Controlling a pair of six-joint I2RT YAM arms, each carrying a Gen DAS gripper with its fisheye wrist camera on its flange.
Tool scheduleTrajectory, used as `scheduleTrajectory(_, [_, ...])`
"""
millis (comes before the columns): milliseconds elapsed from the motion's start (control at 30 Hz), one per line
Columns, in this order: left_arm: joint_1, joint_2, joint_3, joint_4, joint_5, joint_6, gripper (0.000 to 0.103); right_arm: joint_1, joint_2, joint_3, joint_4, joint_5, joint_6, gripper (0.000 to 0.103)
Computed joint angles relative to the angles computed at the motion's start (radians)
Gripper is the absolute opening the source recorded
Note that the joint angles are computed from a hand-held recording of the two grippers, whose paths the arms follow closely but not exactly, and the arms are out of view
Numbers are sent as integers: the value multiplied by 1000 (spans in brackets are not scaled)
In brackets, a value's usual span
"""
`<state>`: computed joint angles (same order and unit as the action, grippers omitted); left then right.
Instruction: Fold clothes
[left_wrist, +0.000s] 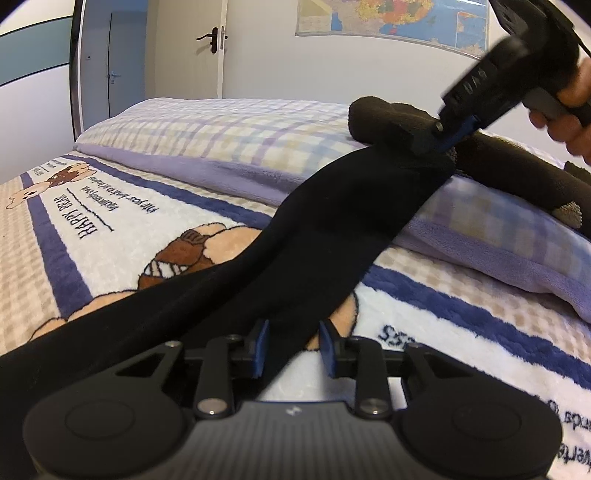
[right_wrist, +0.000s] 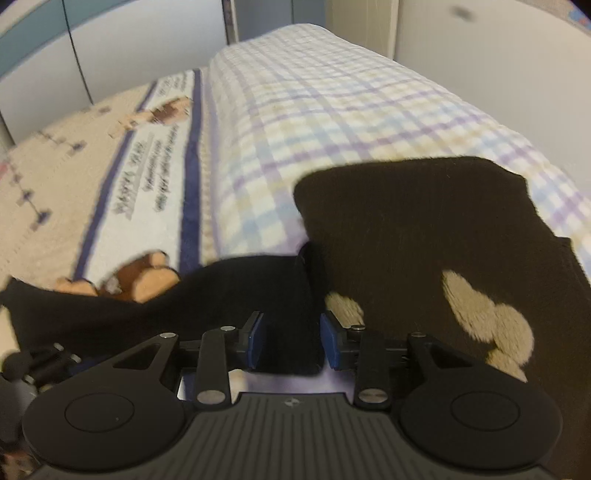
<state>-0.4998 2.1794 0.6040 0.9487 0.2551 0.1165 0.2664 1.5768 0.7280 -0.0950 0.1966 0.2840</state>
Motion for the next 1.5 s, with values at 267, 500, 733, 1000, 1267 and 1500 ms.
scheduleTrajectory(267, [35,-25,-43,62,70,-49,6,-61,56,-61,223,-65,51,8])
scheduleTrajectory(500, [62,-77,-48,-61,230,11,6,-16,-19,-7,95,75,-129,8])
scheduleTrajectory(733, [48,-39,-36,-54,237,-25,38,44,59,-24,138,216,-216,10])
scheduleTrajectory(1000, [42,-167,-184,41,231,-79,70,84,-17,-65,131,245,-123,36])
scheduleTrajectory(1267, [108,-450,-365,-48,167,-92,77,199,-128,-91,47,292,-1,39])
scheduleTrajectory(1500, [255,-805,-469,-323,147,-5,80,322,-220,-111,-17,316,137,43])
